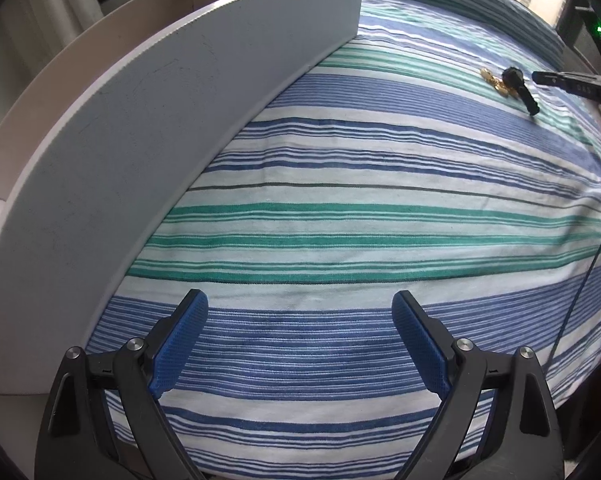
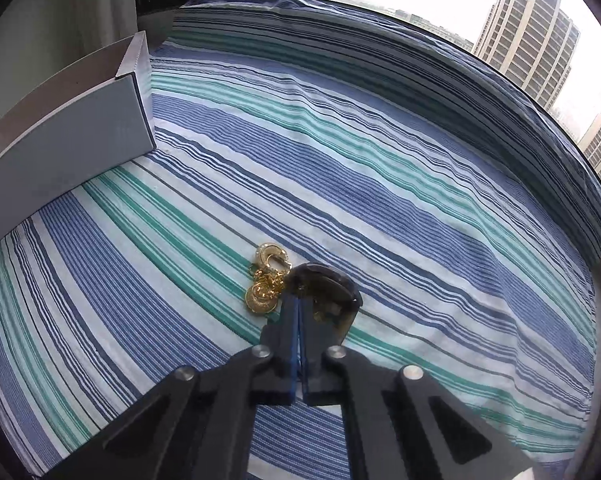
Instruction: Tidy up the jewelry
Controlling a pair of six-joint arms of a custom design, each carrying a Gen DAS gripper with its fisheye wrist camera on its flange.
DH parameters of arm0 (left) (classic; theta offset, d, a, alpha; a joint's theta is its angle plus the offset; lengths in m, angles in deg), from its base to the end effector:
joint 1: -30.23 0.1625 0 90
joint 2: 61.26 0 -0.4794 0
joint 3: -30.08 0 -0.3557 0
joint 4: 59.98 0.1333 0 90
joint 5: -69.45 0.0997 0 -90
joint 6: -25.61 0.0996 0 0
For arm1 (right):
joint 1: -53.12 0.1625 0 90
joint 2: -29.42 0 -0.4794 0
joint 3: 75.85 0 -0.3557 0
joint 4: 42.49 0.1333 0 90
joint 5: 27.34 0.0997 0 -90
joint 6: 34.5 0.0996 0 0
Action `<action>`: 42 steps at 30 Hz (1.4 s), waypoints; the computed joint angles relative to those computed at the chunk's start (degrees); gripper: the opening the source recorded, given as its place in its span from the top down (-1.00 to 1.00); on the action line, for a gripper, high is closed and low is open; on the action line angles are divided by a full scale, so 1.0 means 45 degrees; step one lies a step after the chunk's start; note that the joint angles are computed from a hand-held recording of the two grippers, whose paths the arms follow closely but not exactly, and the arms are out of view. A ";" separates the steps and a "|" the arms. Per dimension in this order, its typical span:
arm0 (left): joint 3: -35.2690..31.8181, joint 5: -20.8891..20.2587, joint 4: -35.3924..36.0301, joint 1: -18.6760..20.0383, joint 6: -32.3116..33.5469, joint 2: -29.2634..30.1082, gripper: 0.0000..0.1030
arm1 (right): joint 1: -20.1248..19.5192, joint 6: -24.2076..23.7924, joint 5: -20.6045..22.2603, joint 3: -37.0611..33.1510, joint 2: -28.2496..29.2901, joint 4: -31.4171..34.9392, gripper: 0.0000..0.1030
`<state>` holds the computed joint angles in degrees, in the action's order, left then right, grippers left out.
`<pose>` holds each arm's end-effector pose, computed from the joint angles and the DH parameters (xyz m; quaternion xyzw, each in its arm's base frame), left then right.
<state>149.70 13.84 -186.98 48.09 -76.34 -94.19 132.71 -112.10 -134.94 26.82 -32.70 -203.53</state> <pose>-0.3461 -0.3107 -0.0612 -0.1029 0.8697 -0.2472 0.4147 -0.0121 -0.6368 0.3238 0.4941 -0.8165 0.0844 0.2867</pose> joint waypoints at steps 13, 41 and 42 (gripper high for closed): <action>-0.0363 0.0146 -0.0122 -0.0016 0.0795 0.0302 -0.82 | -0.1834 0.0934 0.1181 0.2678 -0.3765 0.1759 0.99; -0.0436 0.0135 0.0006 0.0200 0.0769 0.0150 -0.82 | -0.0789 0.1345 -0.0197 0.1188 -0.1386 0.0919 0.79; -0.0491 0.0176 -0.0125 0.0317 0.0983 0.0210 -0.82 | -0.0892 0.1013 -0.0423 0.1722 -0.1733 0.0563 0.79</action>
<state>147.49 14.64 -187.54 49.52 -71.91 -93.25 128.70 -107.55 -136.84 34.57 -40.50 -201.00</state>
